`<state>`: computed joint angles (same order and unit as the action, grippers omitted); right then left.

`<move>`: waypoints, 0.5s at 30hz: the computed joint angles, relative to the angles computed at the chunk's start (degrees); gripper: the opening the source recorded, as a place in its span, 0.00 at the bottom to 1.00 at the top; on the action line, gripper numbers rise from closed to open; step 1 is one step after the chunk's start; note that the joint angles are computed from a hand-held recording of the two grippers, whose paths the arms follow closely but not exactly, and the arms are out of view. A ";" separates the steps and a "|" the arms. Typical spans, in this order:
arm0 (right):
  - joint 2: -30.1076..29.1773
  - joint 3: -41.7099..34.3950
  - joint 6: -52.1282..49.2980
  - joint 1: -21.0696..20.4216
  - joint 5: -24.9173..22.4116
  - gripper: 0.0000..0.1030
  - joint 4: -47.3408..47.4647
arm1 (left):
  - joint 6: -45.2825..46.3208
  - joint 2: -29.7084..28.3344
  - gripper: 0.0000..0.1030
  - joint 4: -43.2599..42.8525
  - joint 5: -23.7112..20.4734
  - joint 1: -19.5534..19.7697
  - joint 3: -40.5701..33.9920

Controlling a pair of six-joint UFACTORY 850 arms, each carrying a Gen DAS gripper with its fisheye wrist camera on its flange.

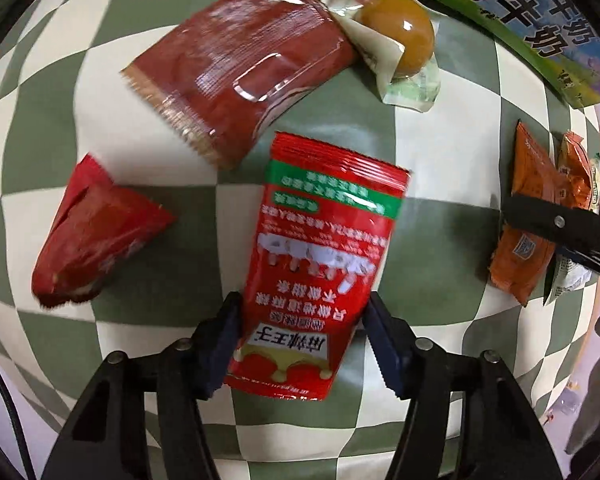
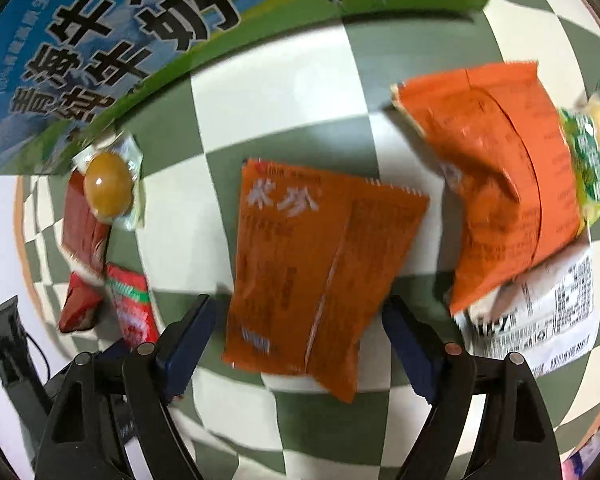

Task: Organize snacks
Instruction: 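Grasp the red sauce packet with the left tool while the right tool grasps an orange packet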

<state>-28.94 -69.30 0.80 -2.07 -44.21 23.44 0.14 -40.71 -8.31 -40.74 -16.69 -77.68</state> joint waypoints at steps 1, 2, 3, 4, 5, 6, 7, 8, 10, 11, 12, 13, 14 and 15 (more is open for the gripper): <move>-0.25 -1.26 2.04 0.62 -0.04 0.77 -2.52 | 0.75 -0.15 0.57 -0.49 -0.12 0.18 -0.24; -0.16 -1.34 4.26 1.36 0.17 0.70 -5.85 | 1.61 0.01 0.57 -1.30 -0.04 0.48 0.00; 0.23 -1.07 4.78 1.85 0.11 0.68 -7.84 | 2.10 -0.18 0.57 -1.99 -0.34 0.64 -0.40; 0.84 -0.42 4.29 2.15 -0.38 0.66 -8.43 | 2.22 0.16 0.57 -2.60 -0.26 0.46 0.02; 1.13 -0.05 3.85 2.29 -1.10 0.66 -8.50 | 2.63 0.53 0.57 -3.21 -0.21 0.72 0.54; 1.64 0.73 2.74 2.56 -2.33 0.65 -8.37 | 2.72 0.99 0.57 -4.09 -0.36 0.95 1.36; 2.42 1.91 1.33 2.76 -2.98 0.65 -7.89 | 3.03 0.75 0.56 -4.66 -1.26 1.34 0.62; 2.98 2.83 0.23 2.97 -3.55 0.65 -7.92 | 3.61 1.04 0.56 -5.55 -1.45 1.46 1.31; 3.89 4.39 -1.18 3.29 -4.06 0.65 -8.08 | 4.21 1.53 0.56 -6.86 -2.19 1.01 2.45; 4.49 5.43 -2.53 3.00 -4.27 0.65 -7.10 | 3.65 1.73 0.56 -6.59 -2.44 0.50 2.82; 4.70 5.82 -3.07 2.84 -4.27 0.66 -6.25 | 3.03 1.87 0.56 -6.15 -2.51 0.20 3.03; 4.81 5.94 -3.58 2.63 -4.25 0.66 -5.26 | 2.11 2.18 0.57 -5.50 -2.30 -0.26 3.48; 4.83 5.97 -4.22 2.32 -4.23 0.68 -4.51 | 0.75 2.40 0.57 -4.44 -2.28 -0.93 3.69; 4.86 6.01 -4.43 1.93 -4.06 0.69 -3.68 | -0.62 2.26 0.57 -2.79 -2.63 -1.29 3.39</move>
